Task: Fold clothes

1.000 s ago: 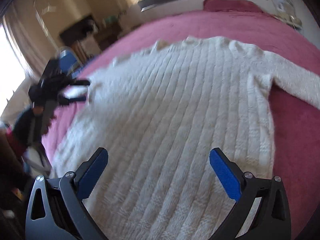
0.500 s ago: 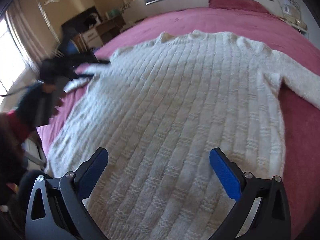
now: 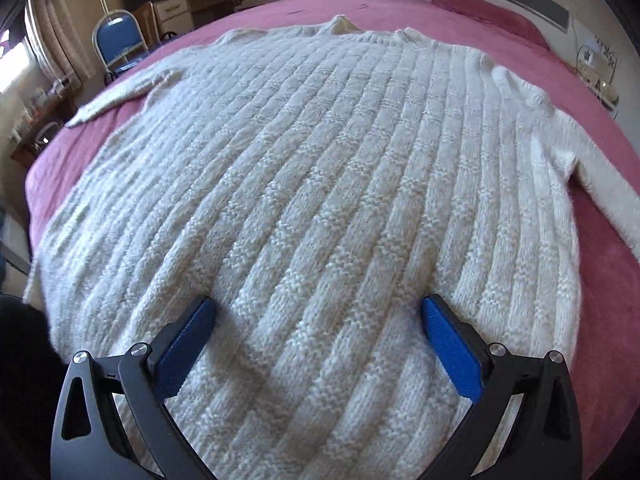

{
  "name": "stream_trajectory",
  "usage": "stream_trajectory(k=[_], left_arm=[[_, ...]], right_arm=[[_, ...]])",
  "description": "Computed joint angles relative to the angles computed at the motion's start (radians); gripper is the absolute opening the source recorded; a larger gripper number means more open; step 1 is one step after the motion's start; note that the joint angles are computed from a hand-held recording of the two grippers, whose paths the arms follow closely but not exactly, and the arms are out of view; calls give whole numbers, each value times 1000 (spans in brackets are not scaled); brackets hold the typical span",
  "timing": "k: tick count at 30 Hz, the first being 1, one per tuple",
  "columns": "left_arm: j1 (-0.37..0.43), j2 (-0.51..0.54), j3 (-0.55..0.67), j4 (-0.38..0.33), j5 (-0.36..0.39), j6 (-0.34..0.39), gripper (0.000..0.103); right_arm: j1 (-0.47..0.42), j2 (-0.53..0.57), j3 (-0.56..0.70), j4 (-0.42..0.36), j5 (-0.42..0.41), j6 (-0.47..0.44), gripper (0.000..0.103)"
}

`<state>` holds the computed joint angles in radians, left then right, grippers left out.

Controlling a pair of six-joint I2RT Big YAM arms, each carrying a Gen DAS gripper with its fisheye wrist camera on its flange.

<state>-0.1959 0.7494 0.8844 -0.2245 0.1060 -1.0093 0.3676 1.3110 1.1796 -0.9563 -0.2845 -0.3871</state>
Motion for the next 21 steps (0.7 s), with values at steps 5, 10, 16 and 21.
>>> stream_trajectory(k=[5, 10, 16, 21], left_arm=[[-132, 190, 230, -524, -220, 396, 103], [-222, 303, 232, -666, -391, 536, 103], [-166, 341, 226, -620, -244, 548, 103], [-138, 385, 234, -622, -226, 567, 103]], right_arm=[[-45, 19, 86, -90, -47, -21, 103], [-258, 34, 189, -30, -74, 15, 103], [-580, 257, 388, -14, -101, 229, 103], [-779, 451, 552, -6, -293, 576, 98]])
